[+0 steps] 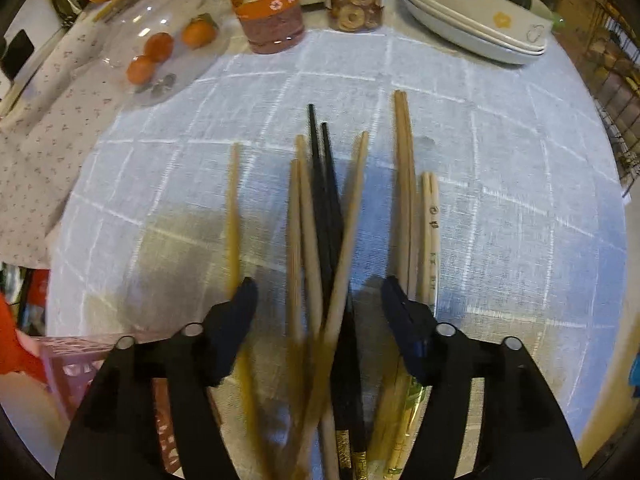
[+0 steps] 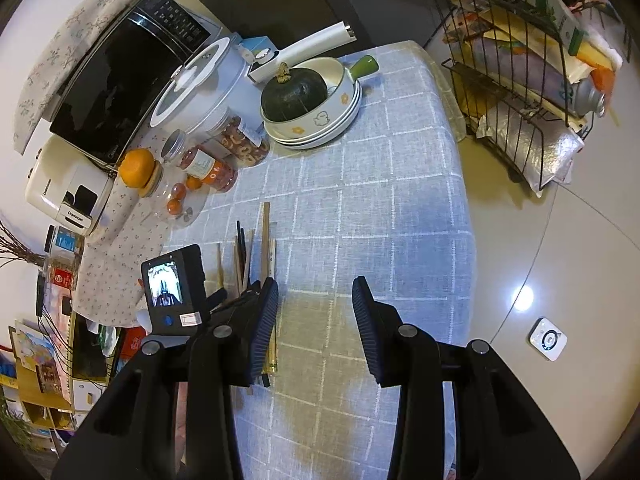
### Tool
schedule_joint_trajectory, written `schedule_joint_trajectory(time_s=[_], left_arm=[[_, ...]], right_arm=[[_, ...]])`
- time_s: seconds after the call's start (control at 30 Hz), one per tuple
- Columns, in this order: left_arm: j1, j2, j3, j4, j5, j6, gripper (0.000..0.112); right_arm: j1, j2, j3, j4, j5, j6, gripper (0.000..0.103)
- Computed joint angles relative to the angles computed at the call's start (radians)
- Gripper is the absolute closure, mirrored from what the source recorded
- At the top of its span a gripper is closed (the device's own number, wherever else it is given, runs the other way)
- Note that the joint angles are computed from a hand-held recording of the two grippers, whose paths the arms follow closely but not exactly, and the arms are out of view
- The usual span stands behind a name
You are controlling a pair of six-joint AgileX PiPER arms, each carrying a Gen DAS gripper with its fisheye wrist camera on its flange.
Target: Organize utensils
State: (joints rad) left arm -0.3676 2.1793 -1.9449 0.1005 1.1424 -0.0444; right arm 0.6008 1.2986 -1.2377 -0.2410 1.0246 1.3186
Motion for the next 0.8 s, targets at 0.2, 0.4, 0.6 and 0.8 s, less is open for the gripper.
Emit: schedule_joint_trajectory(time_s=[0.2,0.4,0.6,0.8], left_arm=[[0.055,-0.017,0.023,-0.173,0.002,0.105,0.087],[0.088,-0.064,0.11,-0.382,0.012,0.226,0.101],[0.071,-0.072,0.118,-0.368,0.017,0.237,0.102],[0.088,-0.061,0.101,-0.406,0.063,0.264,0.1]], right_arm=[[0.003,0.006,-0.004,0.0,0.003,0.0,0.064],[-0.002,-0.002,0.004,-0.003,0.006,0.006,0.064],[-0.01,-0.002,0.01,0.007,0.013,-0.005,0.064],[-0.003,0.008,0.001,0.005,0.011,-0.007,0.064]])
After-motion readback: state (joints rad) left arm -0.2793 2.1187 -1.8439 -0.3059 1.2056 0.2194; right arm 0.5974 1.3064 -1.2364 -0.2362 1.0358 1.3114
